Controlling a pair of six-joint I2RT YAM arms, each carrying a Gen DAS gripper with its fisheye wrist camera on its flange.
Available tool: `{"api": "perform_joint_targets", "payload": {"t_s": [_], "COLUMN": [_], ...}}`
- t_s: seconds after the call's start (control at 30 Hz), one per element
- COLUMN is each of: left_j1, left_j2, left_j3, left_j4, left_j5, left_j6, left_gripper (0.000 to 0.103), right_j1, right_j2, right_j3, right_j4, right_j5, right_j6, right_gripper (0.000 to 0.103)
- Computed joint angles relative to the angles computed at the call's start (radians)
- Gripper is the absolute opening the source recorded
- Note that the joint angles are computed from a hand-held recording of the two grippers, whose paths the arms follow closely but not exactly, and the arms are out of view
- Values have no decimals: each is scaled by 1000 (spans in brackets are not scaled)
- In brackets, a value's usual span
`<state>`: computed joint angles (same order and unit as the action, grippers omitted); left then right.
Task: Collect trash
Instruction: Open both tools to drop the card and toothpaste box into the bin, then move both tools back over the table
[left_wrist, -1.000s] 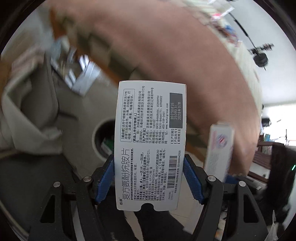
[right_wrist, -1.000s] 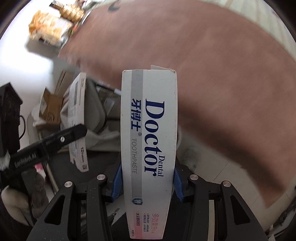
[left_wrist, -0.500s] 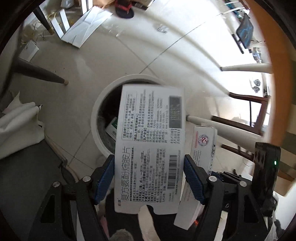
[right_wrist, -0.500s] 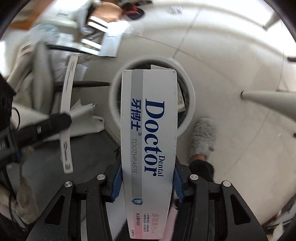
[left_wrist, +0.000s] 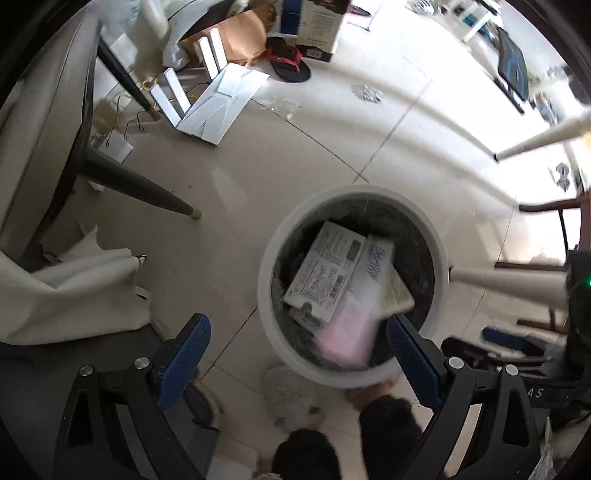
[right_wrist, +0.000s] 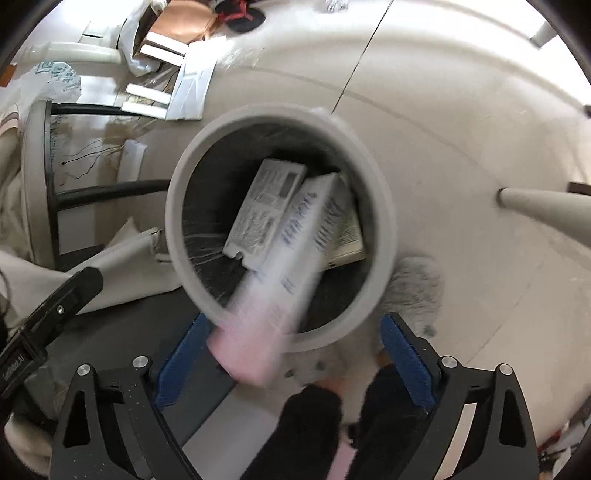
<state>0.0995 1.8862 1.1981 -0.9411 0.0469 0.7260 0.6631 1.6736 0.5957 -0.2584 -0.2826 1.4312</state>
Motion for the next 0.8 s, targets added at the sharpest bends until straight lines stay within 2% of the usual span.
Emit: {"api": "perform_joint_targets", "payload": {"t_s": [0.13, 0.23, 0.4, 0.63, 0.8], "left_j1": [-4, -6, 3, 10, 21], "left_j2": [-47, -74, -123, -178, -202], "left_j3": [-27, -38, -7, 135, 311], "left_j4": [-16, -19, -99, -283, -487], "left_j5": [-36, -54, -52, -33, -23], "left_j6": [10, 10, 4, -1, -5], "left_gripper": [98, 98, 98, 98, 98], "right_j1": [41, 50, 78, 98, 117], "right_j2": [-17, -48, -143, -235, -283], "right_j3": [100, 133, 163, 322, 521], "right_j4": [-220, -331, -448, -700, -945], "right_j5": [85, 120, 145, 187, 214], "right_j6": [-10, 8, 56, 75, 87], "right_gripper": [100, 100, 100, 100, 100]}}
